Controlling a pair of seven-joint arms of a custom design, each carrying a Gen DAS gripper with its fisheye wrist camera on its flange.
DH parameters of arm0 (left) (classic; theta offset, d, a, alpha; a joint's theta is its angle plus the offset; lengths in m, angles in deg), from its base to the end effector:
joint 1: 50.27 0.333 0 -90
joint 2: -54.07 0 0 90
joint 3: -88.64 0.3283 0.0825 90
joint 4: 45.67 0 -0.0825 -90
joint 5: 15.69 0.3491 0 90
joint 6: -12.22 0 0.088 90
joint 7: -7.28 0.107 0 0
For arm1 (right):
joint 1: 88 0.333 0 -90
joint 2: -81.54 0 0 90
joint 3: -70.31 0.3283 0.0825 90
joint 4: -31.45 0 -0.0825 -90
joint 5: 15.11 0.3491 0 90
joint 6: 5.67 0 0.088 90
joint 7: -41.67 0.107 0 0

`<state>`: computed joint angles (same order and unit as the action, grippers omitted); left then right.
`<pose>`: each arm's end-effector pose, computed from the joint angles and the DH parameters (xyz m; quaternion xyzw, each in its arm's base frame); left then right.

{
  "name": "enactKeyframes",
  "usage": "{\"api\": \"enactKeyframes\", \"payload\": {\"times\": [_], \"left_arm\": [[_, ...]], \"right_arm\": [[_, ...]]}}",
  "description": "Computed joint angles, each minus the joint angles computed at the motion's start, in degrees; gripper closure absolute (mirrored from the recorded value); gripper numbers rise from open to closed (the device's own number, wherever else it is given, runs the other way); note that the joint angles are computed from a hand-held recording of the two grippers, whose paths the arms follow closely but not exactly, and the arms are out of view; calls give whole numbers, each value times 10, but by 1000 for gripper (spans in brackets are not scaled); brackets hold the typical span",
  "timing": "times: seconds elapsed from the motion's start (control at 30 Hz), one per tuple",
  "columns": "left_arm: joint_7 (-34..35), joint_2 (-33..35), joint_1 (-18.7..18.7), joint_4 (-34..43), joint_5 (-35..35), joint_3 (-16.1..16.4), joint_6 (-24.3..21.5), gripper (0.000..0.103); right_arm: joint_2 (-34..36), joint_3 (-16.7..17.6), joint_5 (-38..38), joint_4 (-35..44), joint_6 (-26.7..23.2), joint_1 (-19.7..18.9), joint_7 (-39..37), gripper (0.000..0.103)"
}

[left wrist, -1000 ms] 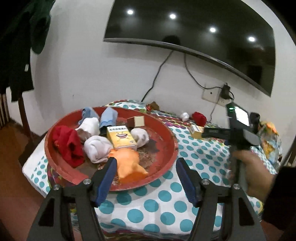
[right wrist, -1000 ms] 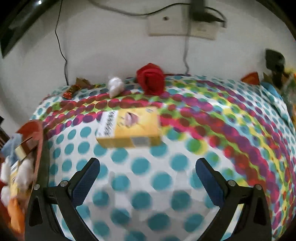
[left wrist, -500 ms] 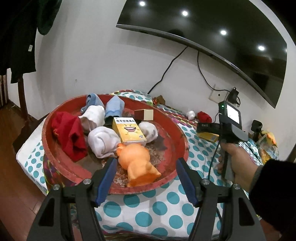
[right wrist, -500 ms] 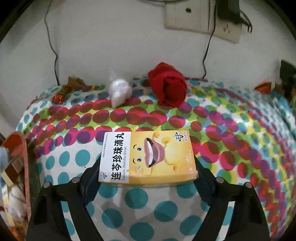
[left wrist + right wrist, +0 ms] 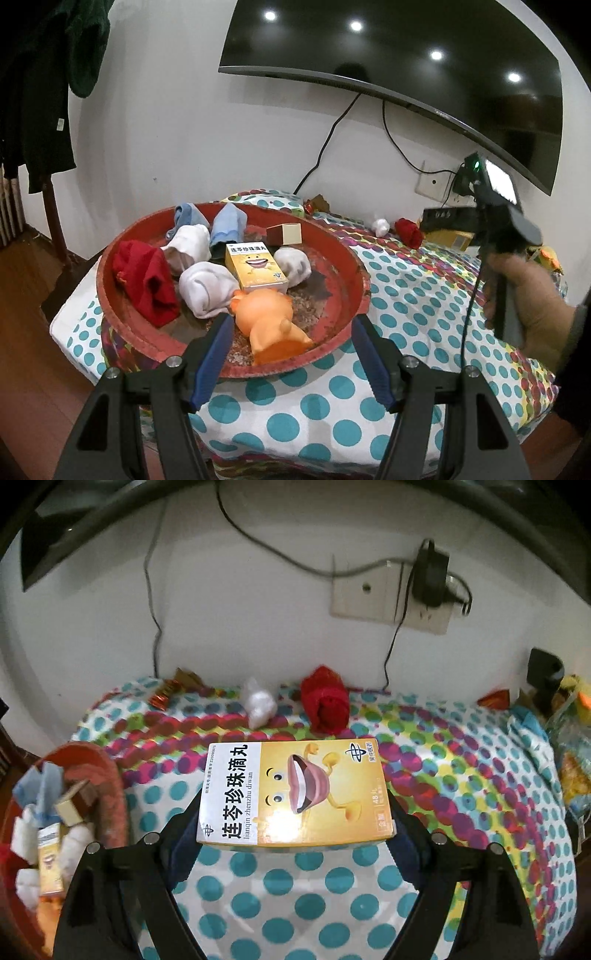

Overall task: Organize objects
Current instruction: 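Carry the yellow box with the right gripper over the red tray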

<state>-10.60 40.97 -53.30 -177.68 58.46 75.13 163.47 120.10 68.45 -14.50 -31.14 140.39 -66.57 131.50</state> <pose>0.4467 -0.1654 0.5108 -0.7617 0.4227 -0.3296 0.3640 0.7180 0.2653 0.5382 -0.7582 0.5283 -0.2237 0.3098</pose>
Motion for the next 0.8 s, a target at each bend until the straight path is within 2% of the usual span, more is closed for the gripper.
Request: {"api": "enactKeyframes", "payload": {"times": [0.1,0.33,0.53,0.63,0.8], "left_arm": [[9,1,-4,4,-3,-4,-11,35],[18,-1,-12,7,-3,-9,-24,35],[12,-8,-13,3,-4,-9,-25,35],[-13,-21,-7,-11,-10,-1,-6,35],[-39,-47,5,-29,-33,-11,-49,35]], "right_arm": [[-36,-2,-8,-38,22,6,-4,18],[-98,11,-2,-80,37,5,-19,18],[-139,22,3,-106,47,10,-33,18],[-156,28,2,-121,60,15,-42,18],[-185,45,10,-159,77,25,-65,18]]}}
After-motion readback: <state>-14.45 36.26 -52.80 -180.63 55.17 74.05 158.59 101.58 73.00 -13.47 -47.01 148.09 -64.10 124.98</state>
